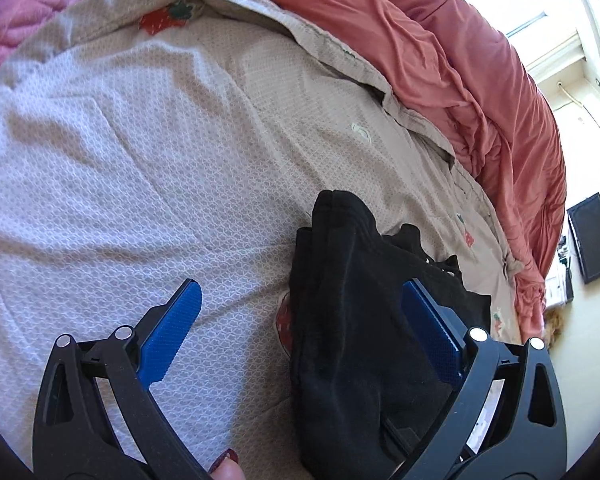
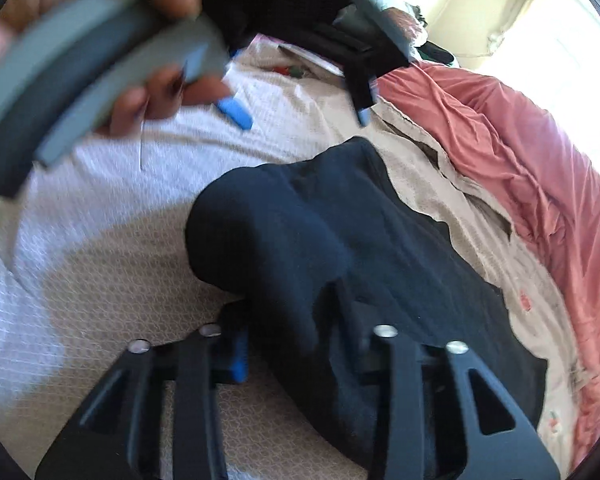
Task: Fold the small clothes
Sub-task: 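Grasp the folded shirt with the left tool while the right tool lifts it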
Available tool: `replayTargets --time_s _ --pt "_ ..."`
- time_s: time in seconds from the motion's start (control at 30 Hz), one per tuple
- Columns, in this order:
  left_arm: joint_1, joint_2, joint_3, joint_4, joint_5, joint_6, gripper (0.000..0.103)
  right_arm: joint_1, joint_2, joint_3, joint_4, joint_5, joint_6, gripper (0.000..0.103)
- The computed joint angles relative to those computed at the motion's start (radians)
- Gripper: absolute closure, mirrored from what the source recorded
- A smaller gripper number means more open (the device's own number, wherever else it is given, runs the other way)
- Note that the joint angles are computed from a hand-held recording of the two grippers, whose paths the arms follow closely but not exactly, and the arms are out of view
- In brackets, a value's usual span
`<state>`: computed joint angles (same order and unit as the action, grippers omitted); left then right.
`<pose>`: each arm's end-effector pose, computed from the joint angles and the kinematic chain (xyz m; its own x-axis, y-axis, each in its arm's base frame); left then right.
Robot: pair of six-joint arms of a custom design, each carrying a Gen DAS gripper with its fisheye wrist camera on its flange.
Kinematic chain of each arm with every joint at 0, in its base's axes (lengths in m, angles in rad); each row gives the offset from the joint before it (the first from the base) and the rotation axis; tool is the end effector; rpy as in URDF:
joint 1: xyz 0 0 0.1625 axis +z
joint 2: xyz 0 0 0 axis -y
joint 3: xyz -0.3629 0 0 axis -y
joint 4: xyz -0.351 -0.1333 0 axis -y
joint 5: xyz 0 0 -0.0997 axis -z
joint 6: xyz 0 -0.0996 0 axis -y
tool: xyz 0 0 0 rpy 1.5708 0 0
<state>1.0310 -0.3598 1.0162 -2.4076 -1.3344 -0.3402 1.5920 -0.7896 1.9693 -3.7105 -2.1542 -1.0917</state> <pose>-0.2425 -0.7094 -0.0013 -0.9752 0.1555 -0.1573 0.1912 0.9502 -0.2460 0.0893 -0.5128 0.1297 -0.3783 -0.3090 0.8726 -0.7546 0.6490 -0.0973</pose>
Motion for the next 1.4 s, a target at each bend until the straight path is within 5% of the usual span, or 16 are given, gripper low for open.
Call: replayTargets --time_s 0.13,0.37,0.47,0.6,0.73,1.1,1.13,1.17,1.2,1.4 --pt "0.012 0.02 -0.016 0.004 -0.06 -0.008 0.01 -0.024 -0.113 0.032 0.153 0.086 0.136 0.087" --pt "0.026 0.036 -0.015 -0.01 -0.175 -0.016 0.012 -0.043 -0.224 0.081 0.232 0.182 0.261 0.094" --pt "0.038 0.044 -0.015 -0.028 -0.239 -0.029 0.024 -0.046 -0.24 0.097 0.237 0.195 0.286 0.094" --pt "0.039 0.064 -0.024 -0.026 -0.269 -0.018 0.046 -0.031 -0.215 0.099 0.214 0.166 0.264 0.094" --pt "0.04 0.072 -0.026 -0.024 -0.265 -0.024 0.081 -0.014 -0.171 0.091 0.159 0.119 0.199 0.093" --pt "0.044 0.059 -0.024 -0.034 -0.301 -0.032 0.09 0.003 0.009 0.006 -0.047 -0.023 -0.051 0.059" --pt "0.043 0.058 -0.023 -0.035 -0.301 -0.031 0.09 0.0 0.001 0.0 -0.009 -0.025 -0.026 0.062" --pt "0.042 0.057 -0.023 -0.034 -0.3 -0.03 0.09 -0.002 -0.012 -0.001 0.025 -0.022 -0.003 0.082" --pt "0.04 0.057 -0.022 -0.033 -0.3 -0.03 0.09 -0.005 -0.034 0.003 0.069 -0.011 0.025 0.088" --pt "0.019 0.044 -0.001 -0.067 -0.332 -0.022 0.092 -0.021 -0.146 0.065 0.125 0.075 0.144 0.093"
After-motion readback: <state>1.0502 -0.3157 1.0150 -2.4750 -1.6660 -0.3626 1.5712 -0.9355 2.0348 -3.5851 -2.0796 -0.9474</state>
